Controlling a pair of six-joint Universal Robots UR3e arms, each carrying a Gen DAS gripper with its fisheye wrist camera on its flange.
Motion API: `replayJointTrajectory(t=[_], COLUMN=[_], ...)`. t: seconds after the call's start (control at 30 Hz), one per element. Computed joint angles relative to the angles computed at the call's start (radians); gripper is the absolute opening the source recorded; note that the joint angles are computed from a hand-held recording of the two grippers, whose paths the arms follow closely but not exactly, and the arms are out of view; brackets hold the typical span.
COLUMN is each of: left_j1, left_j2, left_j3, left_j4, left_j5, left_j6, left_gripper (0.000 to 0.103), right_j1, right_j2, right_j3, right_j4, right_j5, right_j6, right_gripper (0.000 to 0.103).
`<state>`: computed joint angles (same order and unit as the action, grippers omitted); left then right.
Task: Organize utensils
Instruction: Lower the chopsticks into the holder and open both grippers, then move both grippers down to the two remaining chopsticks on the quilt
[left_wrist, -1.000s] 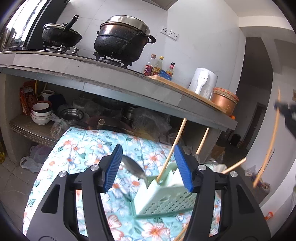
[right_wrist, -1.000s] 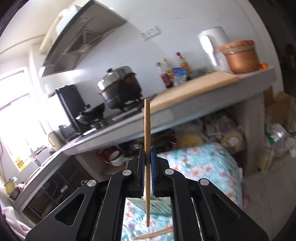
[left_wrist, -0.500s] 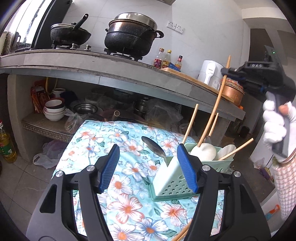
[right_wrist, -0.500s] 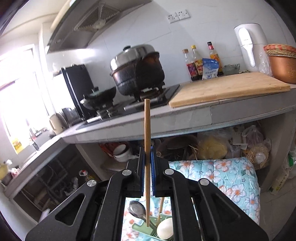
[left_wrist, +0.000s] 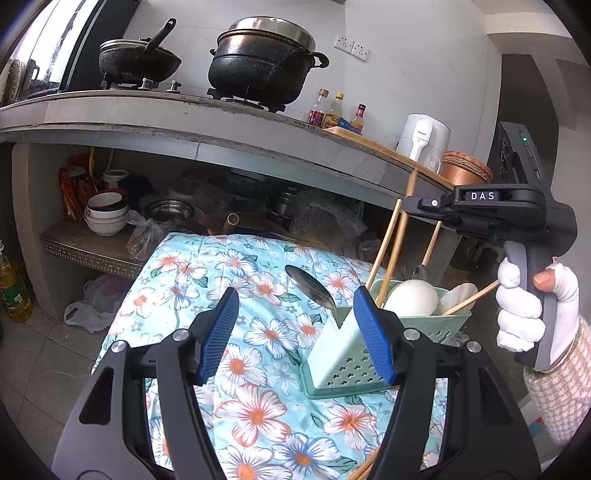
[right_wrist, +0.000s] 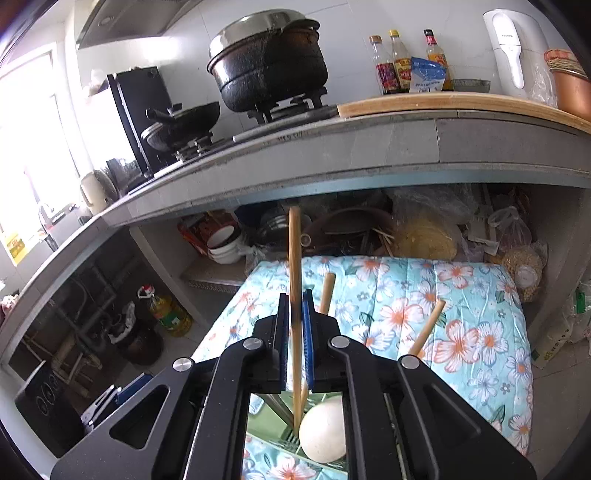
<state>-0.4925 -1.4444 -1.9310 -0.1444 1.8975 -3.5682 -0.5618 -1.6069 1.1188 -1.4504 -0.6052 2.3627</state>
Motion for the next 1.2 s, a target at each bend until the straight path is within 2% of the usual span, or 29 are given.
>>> replayJointTrajectory(t=[0.07, 0.1, 0.2, 0.3, 0.4, 0.5, 0.57, 0.6, 0.67, 0.7, 0.77, 0.83, 1.03, 1.2], left_j1=[0.002, 0.003, 0.004, 0.003, 0.002, 0.001, 0.002, 0.004, 0.0, -0.001, -0.004, -0.015, -0.053, -0.078], left_j2=[-0.002, -0.003, -0.006, -0.014, -0.017, -0.017, -0.018, -0.02, -0.022, -0.021, -0.023, -0.027, -0.064, -0.103], left_j3=[0.001, 0.001, 0.002, 0.01, 0.012, 0.002, -0.002, -0.004, -0.009, -0.013, -0.023, -0.032, -0.03, -0.013], left_j4=[-0.002, -0.002, -0.002, -0.004, -0.003, 0.008, 0.007, 0.006, 0.004, 0.002, 0.007, 0.009, -0.034, -0.047], left_j5=[-0.005, -0.006, -0.014, -0.023, -0.04, -0.064, -0.086, -0.099, -0.116, -0.13, -0.148, -0.158, -0.185, -0.2], left_j6=[-0.001, -0.001, -0.002, 0.002, 0.012, 0.03, 0.04, 0.046, 0.054, 0.064, 0.082, 0.1, 0.156, 0.181], left_gripper=[0.061, 0.061, 0.061, 0.061, 0.062, 0.062, 0.063, 0.063, 0.063, 0.063, 0.063, 0.065, 0.066, 0.066], right_j1=[-0.02, -0.031, -0.079, -0.176, -0.316, -0.493, -0.622, -0.674, -0.773, -0.806, -0.89, -0.936, -0.944, -0.903], right_j2=[-0.015, -0.024, -0.06, -0.108, -0.134, -0.116, -0.076, -0.054, -0.038, -0.051, -0.136, -0.22, -0.4, -0.475], right_j3=[0.004, 0.01, 0.02, -0.003, -0.098, -0.265, -0.385, -0.429, -0.438, -0.399, -0.23, -0.058, 0.369, 0.55], right_j4=[0.017, 0.018, 0.06, 0.22, 0.551, 1.007, 1.31, 1.417, 1.54, 1.538, 1.444, 1.314, 0.963, 0.8], right_j5=[0.009, 0.018, 0.052, 0.112, 0.175, 0.19, 0.16, 0.132, 0.056, 0.03, -0.033, -0.083, -0.225, -0.263], right_j6=[-0.013, -0.017, -0.056, -0.179, -0.419, -0.765, -1.004, -1.09, -1.206, -1.221, -1.196, -1.131, -0.898, -0.8], right_gripper=[0.024, 0.028, 0.031, 0.036, 0.043, 0.053, 0.066, 0.07, 0.077, 0.079, 0.088, 0.089, 0.089, 0.089])
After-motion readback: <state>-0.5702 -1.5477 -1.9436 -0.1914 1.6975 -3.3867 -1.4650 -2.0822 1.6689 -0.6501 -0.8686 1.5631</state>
